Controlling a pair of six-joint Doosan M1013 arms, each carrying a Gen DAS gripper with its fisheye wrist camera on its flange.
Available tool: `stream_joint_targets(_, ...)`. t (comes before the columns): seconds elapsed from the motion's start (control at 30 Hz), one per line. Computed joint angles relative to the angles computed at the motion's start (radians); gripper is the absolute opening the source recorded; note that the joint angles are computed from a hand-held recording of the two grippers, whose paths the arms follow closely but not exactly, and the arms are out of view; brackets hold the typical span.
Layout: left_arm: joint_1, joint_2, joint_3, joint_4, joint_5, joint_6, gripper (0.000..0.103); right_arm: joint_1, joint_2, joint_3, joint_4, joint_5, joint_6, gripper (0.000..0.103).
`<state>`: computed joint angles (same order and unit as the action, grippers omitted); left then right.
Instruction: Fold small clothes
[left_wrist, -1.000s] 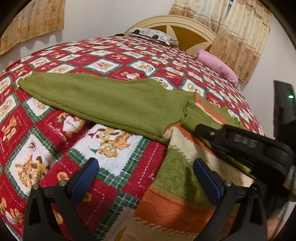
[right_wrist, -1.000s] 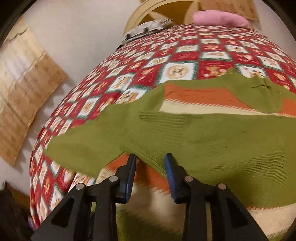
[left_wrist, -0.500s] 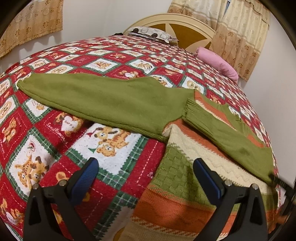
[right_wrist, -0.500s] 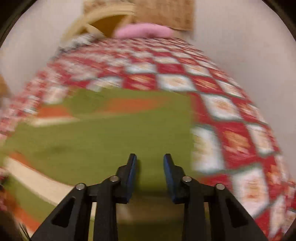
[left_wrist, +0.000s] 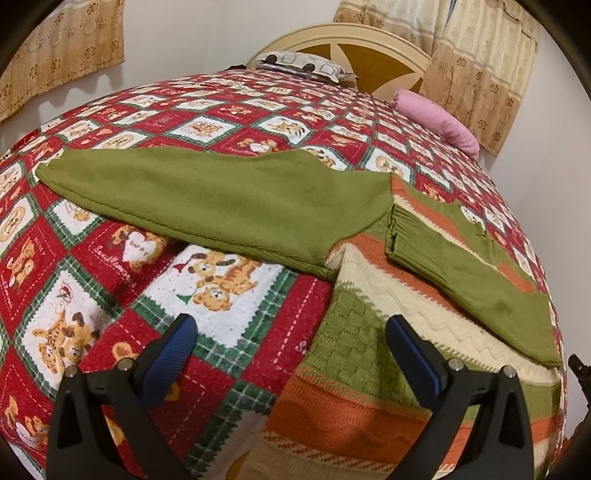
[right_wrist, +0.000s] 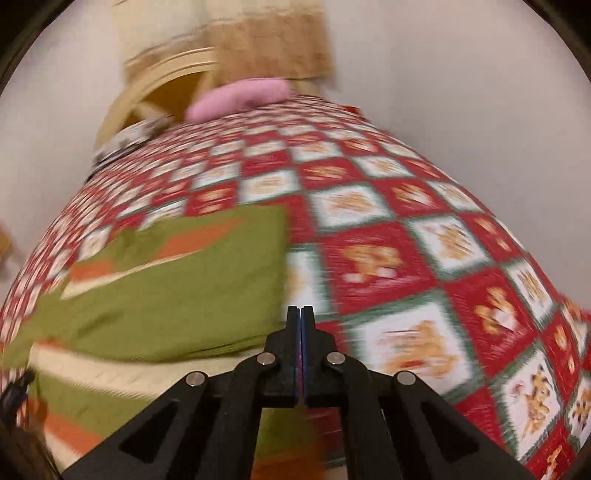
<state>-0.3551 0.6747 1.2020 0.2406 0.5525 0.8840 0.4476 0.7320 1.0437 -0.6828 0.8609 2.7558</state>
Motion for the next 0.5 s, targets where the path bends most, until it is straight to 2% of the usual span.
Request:
stream_joint_targets(0.1,0.0,0.001,0.0,0.001,-0.001,-0.002,0.103,-0.004,0.037,-0.058,0.115,0.002,-0.138,0.0)
stream_joint_targets(0.2,-0.003,0.003,-0.006,0.013,0.014,-0.005,0.103,-0.011,0.093,-0.126,0.14,0.129,-0.203,0.0)
stream_joint_targets(0.23,-0.005,0.005,-0.01,0.024,0.024,-0.008,0.103,-0.015,0.093,-0.121,0.136,0.129,-0.193,0.0)
stream_joint_targets(0.27,-0.007,0.008,-0.015,0.035,0.034,-0.01,0.103,-0.022,0.073,-0.084,0.142,0.081,-0.167,0.0)
stream_joint_targets(0.3,-0.008,0.009,-0.018,0.041,0.042,-0.01,0.103,-0.025,0.063,-0.068,0.146,0.068,-0.144,0.0)
stream_joint_targets(0.37,-0.01,0.01,-0.02,0.051,0.05,-0.014,0.103,-0.027,0.058,-0.057,0.129,0.064,-0.109,0.0)
stream_joint_targets(0.5,-0.011,0.01,-0.019,0.057,0.055,-0.016,0.103,0.01,0.063,-0.067,-0.007,0.118,-0.067,0.0)
